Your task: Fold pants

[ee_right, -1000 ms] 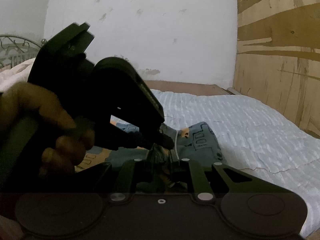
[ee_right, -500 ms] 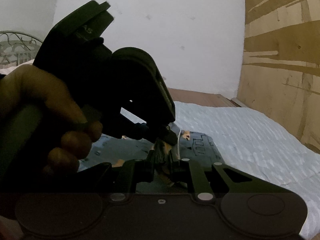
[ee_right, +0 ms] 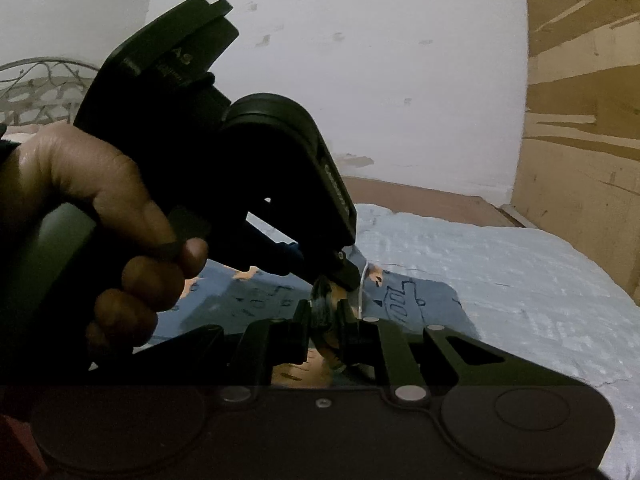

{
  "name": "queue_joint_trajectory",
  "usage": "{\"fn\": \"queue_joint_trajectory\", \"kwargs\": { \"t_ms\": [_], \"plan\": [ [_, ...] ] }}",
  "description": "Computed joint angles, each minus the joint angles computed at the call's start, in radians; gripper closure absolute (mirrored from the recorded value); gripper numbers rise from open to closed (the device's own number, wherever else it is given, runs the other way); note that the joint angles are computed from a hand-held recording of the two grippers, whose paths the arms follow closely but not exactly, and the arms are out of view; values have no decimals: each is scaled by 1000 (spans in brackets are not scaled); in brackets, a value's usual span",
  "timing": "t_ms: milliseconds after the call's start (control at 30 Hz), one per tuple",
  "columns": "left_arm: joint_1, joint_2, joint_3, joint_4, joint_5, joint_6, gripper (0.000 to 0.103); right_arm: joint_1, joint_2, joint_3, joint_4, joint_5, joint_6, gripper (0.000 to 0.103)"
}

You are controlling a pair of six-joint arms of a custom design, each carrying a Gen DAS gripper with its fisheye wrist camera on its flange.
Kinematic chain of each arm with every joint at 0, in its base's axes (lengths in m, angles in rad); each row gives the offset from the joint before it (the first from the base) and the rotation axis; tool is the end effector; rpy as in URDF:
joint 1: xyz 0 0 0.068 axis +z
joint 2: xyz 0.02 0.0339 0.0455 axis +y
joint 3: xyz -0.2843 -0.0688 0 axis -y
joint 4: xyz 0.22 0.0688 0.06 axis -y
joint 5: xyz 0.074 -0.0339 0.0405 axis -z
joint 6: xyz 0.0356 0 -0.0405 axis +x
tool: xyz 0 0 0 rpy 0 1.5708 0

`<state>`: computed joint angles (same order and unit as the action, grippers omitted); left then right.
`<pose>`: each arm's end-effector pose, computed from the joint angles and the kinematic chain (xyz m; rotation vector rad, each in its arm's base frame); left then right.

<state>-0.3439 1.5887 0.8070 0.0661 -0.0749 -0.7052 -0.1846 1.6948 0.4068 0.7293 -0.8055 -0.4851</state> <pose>0.2891 -0.1007 0.2135 -0.4571 2.2817 -0.4556 0.2582 -0.0221 0.1488 -0.7348 1.8285 0.4224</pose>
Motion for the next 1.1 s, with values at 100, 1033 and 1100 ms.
{"fn": "queue_joint_trajectory", "kwargs": {
  "t_ms": [100, 1033, 1100],
  "plan": [
    [23, -35, -19, -24, -4, 23, 93, 12, -7, 18, -41, -4, -15, 89],
    [218, -94, -97, -150, 60, 115, 90, 206, 123, 164, -172, 80, -88, 88],
    [222, -93, -90, -163, 54, 110, 77, 216, 141, 179, -166, 92, -86, 87]
  ]
}}
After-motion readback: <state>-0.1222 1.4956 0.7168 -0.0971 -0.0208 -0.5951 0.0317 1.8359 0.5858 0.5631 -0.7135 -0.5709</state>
